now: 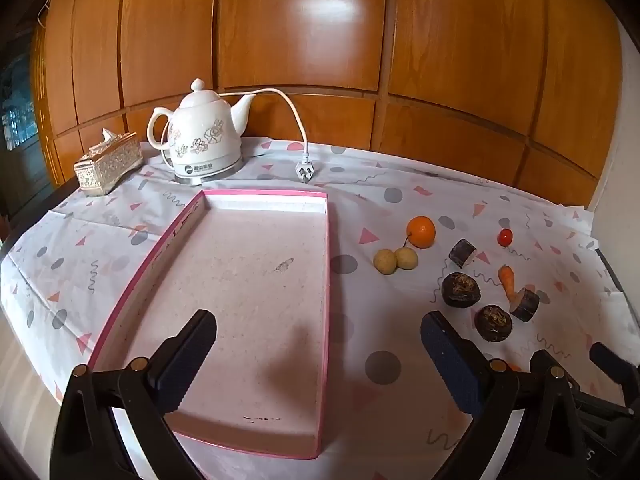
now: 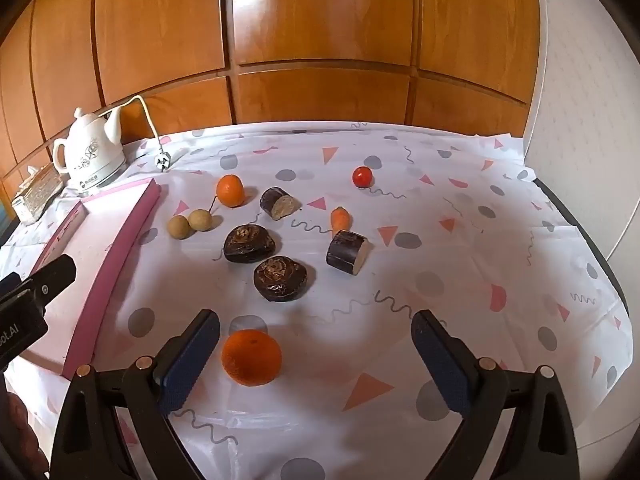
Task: Organize fruits
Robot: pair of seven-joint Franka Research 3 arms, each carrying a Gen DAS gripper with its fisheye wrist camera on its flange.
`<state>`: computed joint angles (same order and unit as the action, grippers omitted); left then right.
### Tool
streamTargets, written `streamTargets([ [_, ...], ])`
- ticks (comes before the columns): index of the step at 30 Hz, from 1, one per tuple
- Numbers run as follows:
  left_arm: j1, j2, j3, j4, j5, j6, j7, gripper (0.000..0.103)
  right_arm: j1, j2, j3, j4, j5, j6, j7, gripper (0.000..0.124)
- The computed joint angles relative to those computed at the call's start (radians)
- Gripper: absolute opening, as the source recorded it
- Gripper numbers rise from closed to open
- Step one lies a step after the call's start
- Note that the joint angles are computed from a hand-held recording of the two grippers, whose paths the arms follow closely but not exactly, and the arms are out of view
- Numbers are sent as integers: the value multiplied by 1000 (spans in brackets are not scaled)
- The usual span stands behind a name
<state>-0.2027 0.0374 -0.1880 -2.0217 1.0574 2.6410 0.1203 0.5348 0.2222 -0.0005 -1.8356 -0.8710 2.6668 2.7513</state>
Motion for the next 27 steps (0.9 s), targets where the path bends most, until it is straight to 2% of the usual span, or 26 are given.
streamTargets([
  [6,5,-7,4,-7,50,13,-10,103,3,2,-1,1,-7,11,4,98],
  [8,8,-11,4,-11,51,17,-4,103,4,0,0,1,-2,12,3,98],
  [10,-2,-4,-7,2,20,-18,-19,103,9,-3,-3,-3,-25,12,18,98],
  [27,-13,-3,-7,5,19,-7,2,103,1,-9,-3,-8,-31,42,26,98],
])
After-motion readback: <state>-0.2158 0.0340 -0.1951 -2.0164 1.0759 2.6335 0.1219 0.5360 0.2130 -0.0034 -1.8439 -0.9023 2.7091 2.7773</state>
